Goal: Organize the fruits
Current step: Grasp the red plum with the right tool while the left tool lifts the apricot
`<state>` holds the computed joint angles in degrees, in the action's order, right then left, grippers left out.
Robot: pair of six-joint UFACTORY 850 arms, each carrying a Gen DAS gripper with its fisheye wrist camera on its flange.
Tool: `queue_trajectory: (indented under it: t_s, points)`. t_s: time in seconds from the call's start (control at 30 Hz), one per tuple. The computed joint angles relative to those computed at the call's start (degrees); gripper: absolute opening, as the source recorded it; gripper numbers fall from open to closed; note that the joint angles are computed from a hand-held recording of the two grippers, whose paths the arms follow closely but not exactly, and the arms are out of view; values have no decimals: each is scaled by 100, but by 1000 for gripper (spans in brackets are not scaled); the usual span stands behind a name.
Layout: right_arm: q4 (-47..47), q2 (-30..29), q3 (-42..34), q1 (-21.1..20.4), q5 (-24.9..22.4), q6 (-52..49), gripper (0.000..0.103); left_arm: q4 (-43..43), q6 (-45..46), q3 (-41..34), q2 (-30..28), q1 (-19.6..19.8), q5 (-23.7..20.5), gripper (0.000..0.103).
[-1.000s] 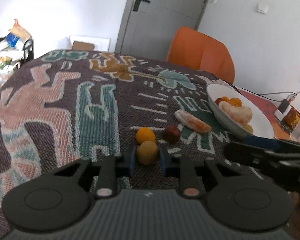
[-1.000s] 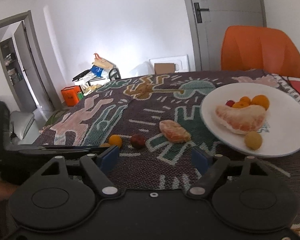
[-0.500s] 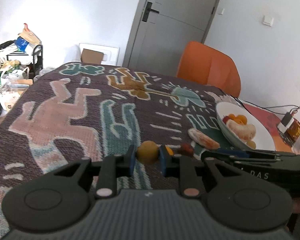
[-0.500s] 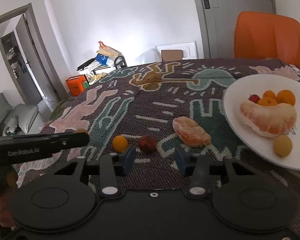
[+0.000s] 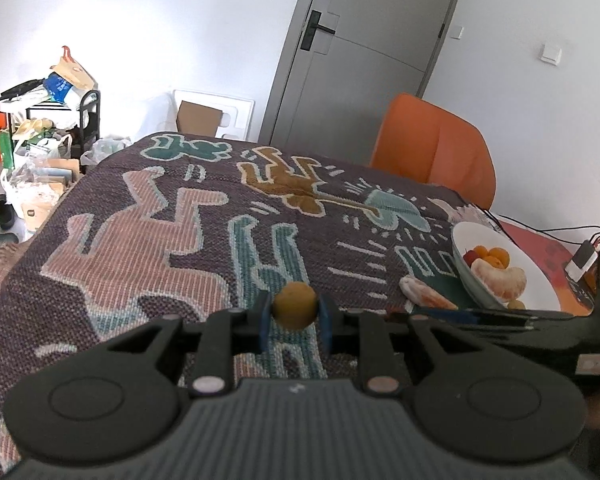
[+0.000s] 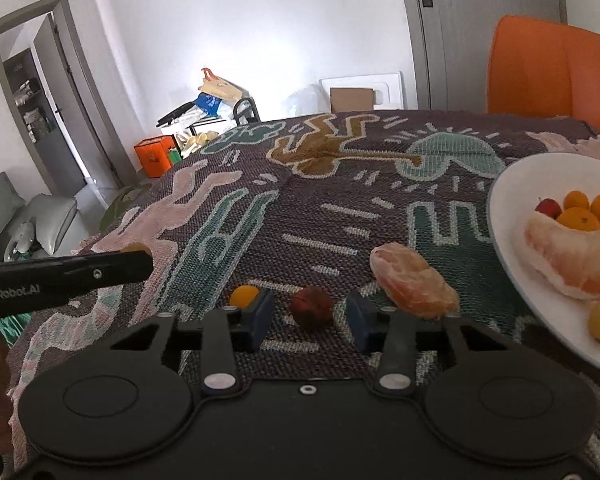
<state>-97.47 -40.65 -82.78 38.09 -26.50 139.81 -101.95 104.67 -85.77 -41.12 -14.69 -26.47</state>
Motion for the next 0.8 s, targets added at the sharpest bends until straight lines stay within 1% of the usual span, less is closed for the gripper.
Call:
queue_trajectory:
  t_s: [0.07, 0.1, 0.27, 0.43, 0.8]
  points:
    - [76, -27, -32, -25, 102, -71, 22, 5, 4, -37, -7, -8, -14, 23]
    - [47, -20, -18, -29, 114, -30, 22, 18, -6, -53, -8, -12, -21, 23]
    - [-245, 195, 215, 13, -38, 285, 21, 41, -33, -123, 0, -58, -74, 23]
    - [-571, 547, 623, 84, -357, 712, 21, -147, 149, -92, 58, -116, -189, 23]
    - [-708, 1170, 1318, 231, -1013, 1100, 21, -238, 390, -31, 219, -352, -384, 23]
